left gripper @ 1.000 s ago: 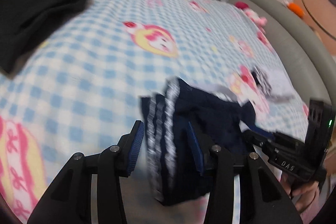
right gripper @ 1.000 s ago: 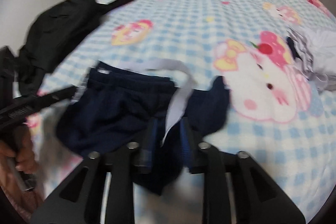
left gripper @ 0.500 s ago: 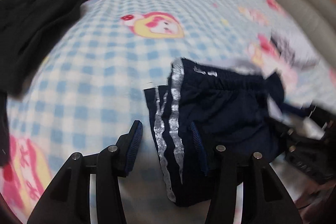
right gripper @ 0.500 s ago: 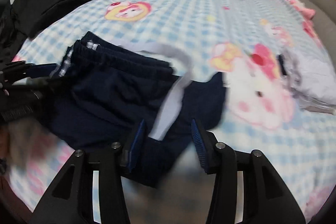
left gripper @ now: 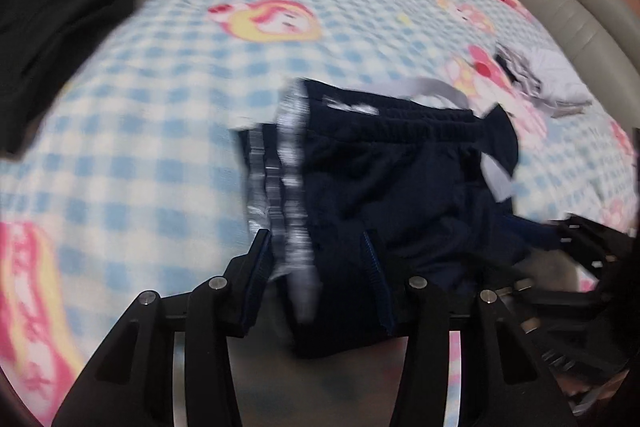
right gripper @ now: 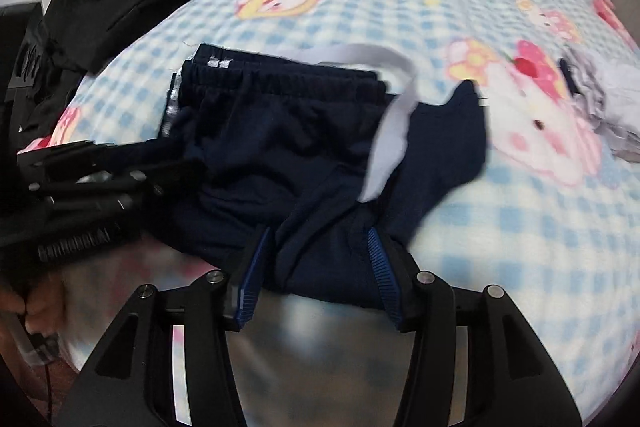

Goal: Fold clothes

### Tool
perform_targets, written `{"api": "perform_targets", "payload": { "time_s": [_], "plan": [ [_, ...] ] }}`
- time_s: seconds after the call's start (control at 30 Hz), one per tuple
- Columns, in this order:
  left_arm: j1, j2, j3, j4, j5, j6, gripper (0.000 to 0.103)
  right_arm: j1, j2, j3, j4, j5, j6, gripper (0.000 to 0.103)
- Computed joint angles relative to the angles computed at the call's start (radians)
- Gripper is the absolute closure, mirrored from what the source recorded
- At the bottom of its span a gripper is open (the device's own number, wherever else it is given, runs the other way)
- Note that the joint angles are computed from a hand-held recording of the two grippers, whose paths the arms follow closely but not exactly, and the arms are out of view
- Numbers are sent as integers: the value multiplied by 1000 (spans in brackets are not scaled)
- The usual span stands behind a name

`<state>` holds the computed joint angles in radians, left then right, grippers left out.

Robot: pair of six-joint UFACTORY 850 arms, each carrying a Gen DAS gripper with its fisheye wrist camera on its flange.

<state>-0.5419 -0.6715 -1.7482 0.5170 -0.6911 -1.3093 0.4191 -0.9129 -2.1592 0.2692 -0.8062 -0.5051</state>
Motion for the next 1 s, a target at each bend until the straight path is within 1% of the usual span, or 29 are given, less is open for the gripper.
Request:
{"api": "perform_targets", "payload": {
  "time_s": [0.03, 0.07, 0.1, 0.13, 0.17, 0.2, 0.3, 0.37, 0.4, 0.47, 0.5, 0.53, 0.57, 0.6, 0.67, 0.7, 0.77, 0.8, 0.83, 0.87, 0.9, 0.93, 0.97, 1.0],
  "plan": [
    [5, 15, 22, 4, 19, -26, 55, -3, 18, 26, -13, 29, 11, 53],
    [15, 38, 57, -12, 79, -48, 55, -11, 37, 53, -8, 59, 10, 53],
    [26, 65, 102, -23, 159, -74, 56, -18, 48, 68, 3, 77, 8, 53],
    [32, 81, 126, -23, 209, -88, 56, -24, 49, 65, 26, 75, 6, 51],
    [33, 88, 136, -8, 243, -98, 56, -30, 49, 61, 48, 73, 3, 51],
    [33, 88, 136, -4, 258, -95, 56, -36, 49, 56, 70, 71, 1, 51],
    [32, 61, 101, -45, 244, -39, 56, -46, 27, 17, 116, 22, -14, 51],
    [28, 28, 58, -79, 190, 10, 56, -39, -11, -33, 121, -33, -29, 51],
    [26, 11, 35, -88, 158, 30, 56, -33, -16, -34, 107, -37, -29, 51],
    [20, -4, 8, -64, 111, 32, 56, -15, 17, 38, 24, 23, -2, 51],
    [16, -8, -3, -36, 77, 11, 56, -15, 25, 50, 15, 36, 2, 51],
    [13, -15, -17, -6, 26, -10, 56, -15, 36, 66, 8, 50, 11, 50],
    [14, -8, -9, 7, 10, -21, 56, -15, 45, 79, -3, 63, 24, 51],
    [19, 17, 26, 8, 36, -38, 56, -17, 50, 84, -22, 72, 43, 51],
    [29, 70, 100, 24, 118, -93, 58, -21, 59, 91, -60, 90, 84, 51],
    [28, 86, 121, 38, 161, -102, 58, -26, 64, 95, -49, 97, 81, 51],
    [27, 113, 158, 61, 255, -121, 58, -45, 72, 95, 61, 94, 17, 49],
    [25, 122, 175, 60, 314, -126, 57, -54, 68, 85, 118, 74, -14, 49],
    [26, 131, 193, 40, 376, -125, 57, -61, 47, 55, 172, 22, -36, 49],
    [28, 133, 203, -21, 419, -94, 56, -63, 24, 23, 199, -24, -36, 49],
    [23, 122, 193, -55, 422, -67, 56, -56, 8, 7, 183, -42, -19, 49],
    [14, 107, 173, -46, 382, -50, 56, -45, 7, 16, 153, -40, -13, 49],
    [1, 84, 137, -4, 300, -53, 57, -32, 16, 41, 115, -15, -14, 49],
    [-7, 63, 108, 7, 242, -27, 61, -19, 42, 89, 74, 39, -29, 49]
  ]
}}
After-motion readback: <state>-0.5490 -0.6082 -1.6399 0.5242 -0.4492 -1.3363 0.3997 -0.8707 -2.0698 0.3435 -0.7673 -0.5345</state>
